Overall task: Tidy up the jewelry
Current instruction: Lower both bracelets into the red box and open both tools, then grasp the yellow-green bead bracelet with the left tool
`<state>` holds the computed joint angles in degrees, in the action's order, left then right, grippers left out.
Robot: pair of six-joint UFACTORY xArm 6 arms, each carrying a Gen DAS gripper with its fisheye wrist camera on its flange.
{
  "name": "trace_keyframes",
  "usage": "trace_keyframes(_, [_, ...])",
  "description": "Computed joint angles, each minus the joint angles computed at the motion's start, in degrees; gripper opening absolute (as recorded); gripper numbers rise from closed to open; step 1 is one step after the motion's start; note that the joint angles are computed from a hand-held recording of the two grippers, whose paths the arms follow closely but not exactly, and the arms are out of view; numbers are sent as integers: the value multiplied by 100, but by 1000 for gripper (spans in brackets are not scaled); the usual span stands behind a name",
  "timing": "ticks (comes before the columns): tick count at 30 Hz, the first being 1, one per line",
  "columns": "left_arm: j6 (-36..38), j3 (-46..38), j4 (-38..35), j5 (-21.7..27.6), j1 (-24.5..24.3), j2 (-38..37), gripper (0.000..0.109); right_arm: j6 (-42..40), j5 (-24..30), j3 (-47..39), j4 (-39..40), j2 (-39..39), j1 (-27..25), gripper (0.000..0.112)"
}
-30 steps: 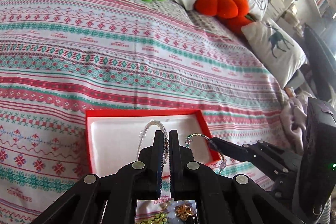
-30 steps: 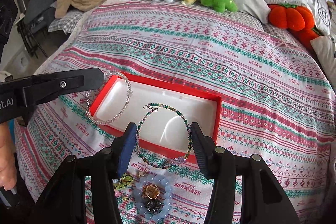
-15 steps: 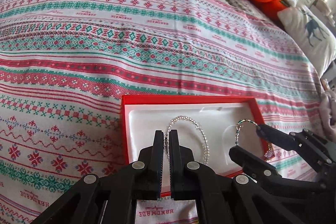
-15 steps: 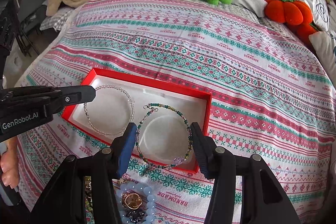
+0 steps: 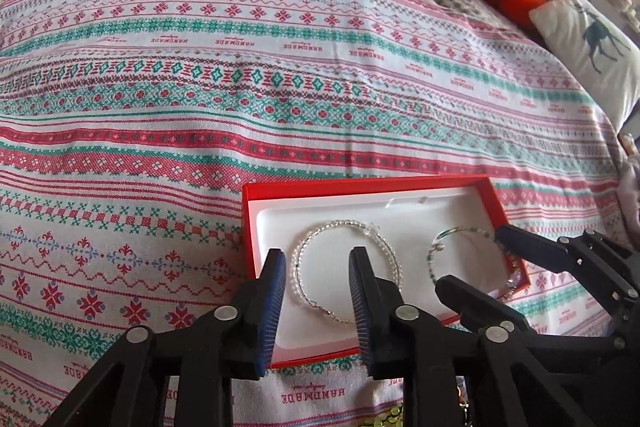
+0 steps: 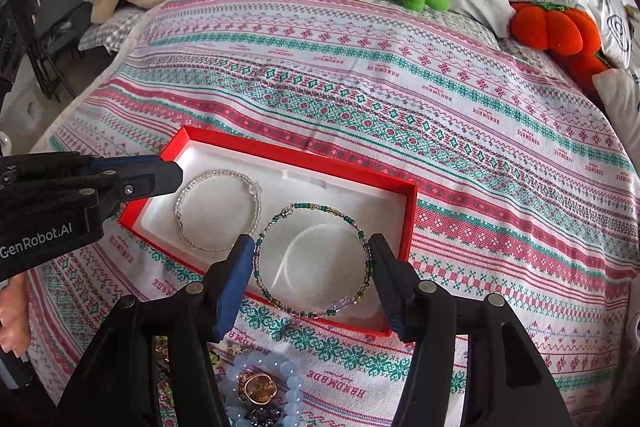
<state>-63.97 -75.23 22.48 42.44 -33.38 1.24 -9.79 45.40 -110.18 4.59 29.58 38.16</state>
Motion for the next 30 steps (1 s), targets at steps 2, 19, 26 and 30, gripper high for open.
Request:
trace_keyframes(2, [6, -18, 81, 130, -59, -38, 41, -29, 0, 97, 66, -98, -4, 63])
trace_keyframes(19, [-307, 95, 646, 1181, -701, -366, 91, 484, -165, 1662, -230, -1444, -31, 78])
trace_keyframes(26, [-249, 281, 381, 1353, -809, -506, 92, 906, 85, 2227, -93, -1901, -141, 82])
trace_keyframes(30, [-324, 518, 111, 1232, -785, -639, 92, 1270, 463, 2338, -86, -1967, -260, 83])
